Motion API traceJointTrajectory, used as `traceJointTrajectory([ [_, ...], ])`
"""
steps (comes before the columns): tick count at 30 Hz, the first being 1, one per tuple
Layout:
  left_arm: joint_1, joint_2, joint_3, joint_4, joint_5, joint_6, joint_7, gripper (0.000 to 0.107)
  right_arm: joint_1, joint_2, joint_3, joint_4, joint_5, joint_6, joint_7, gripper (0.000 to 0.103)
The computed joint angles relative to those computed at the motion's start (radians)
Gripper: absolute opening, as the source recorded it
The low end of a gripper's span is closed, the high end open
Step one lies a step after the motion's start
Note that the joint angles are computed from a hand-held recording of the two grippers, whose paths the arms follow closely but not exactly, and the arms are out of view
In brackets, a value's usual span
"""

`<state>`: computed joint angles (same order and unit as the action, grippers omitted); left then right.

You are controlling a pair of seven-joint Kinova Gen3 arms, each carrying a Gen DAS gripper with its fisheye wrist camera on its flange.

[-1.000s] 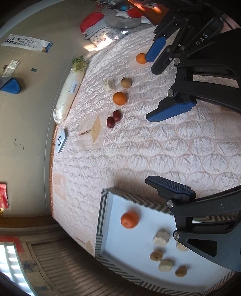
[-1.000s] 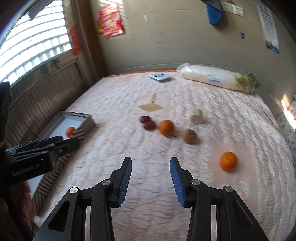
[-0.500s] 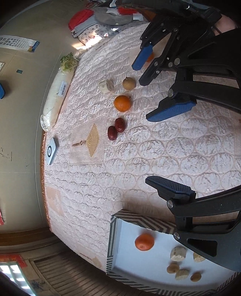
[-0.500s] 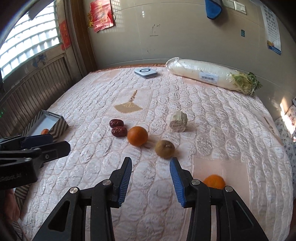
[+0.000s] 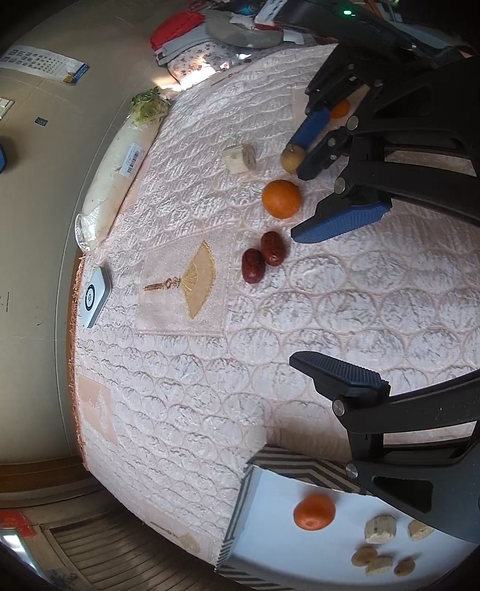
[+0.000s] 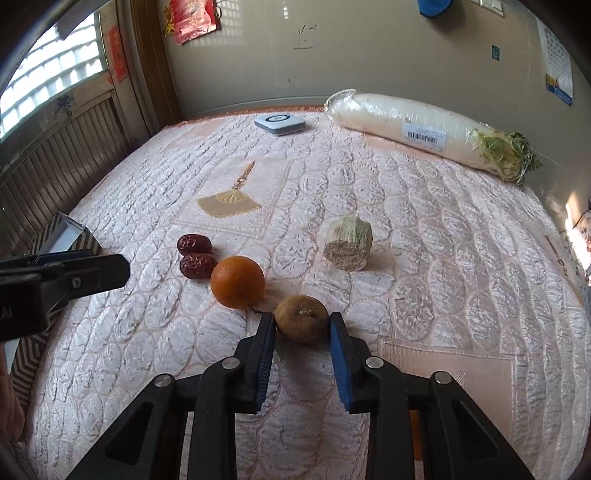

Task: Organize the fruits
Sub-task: 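Grasp a brown pear with the right tool while the left tool grasps a red date, then carry the pear with the right tool while the left tool carries the date over the tray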

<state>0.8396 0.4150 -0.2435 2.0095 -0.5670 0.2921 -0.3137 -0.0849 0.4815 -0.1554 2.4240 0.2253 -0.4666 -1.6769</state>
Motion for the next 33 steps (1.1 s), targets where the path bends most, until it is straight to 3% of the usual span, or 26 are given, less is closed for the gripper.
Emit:
traceJointTrajectory([
  [8, -0.165, 0.046, 0.123, -0.074, 0.137, 0.007, -0.143, 0.061, 0.001, -0.014, 0.003, 0.018, -0.012, -0.012, -0.006, 0.028],
  [18, -0.224, 0.121, 0.152, -0.158, 0.274, 0.023, -0.277, 0.061, 0.003, -0.016, 0.007, 0.028, -0.006, -0.020, -0.012, 0.028],
  [22, -0.203, 0.144, 0.120, -0.170, 0.291, 0.016, -0.301, 0.060, 0.008, -0.017, 0.003, 0.031, 0.003, -0.025, -0.018, 0.028],
  [24, -0.172, 0.150, 0.086, -0.174, 0.282, 0.018, -0.301, 0.048, 0.007, -0.019, 0.003, 0.032, 0.003, -0.029, -0.020, 0.028],
  [26, -0.171, 0.155, 0.084, -0.176, 0.279, 0.014, -0.314, 0.027, 0.010, -0.021, 0.000, 0.036, 0.009, -0.033, -0.025, 0.028],
  [33, -0.155, 0.104, 0.065, -0.098, 0.298, -0.034, -0.344, 0.027, 0.008, -0.043, -0.005, 0.066, 0.011, -0.060, -0.048, 0.028],
])
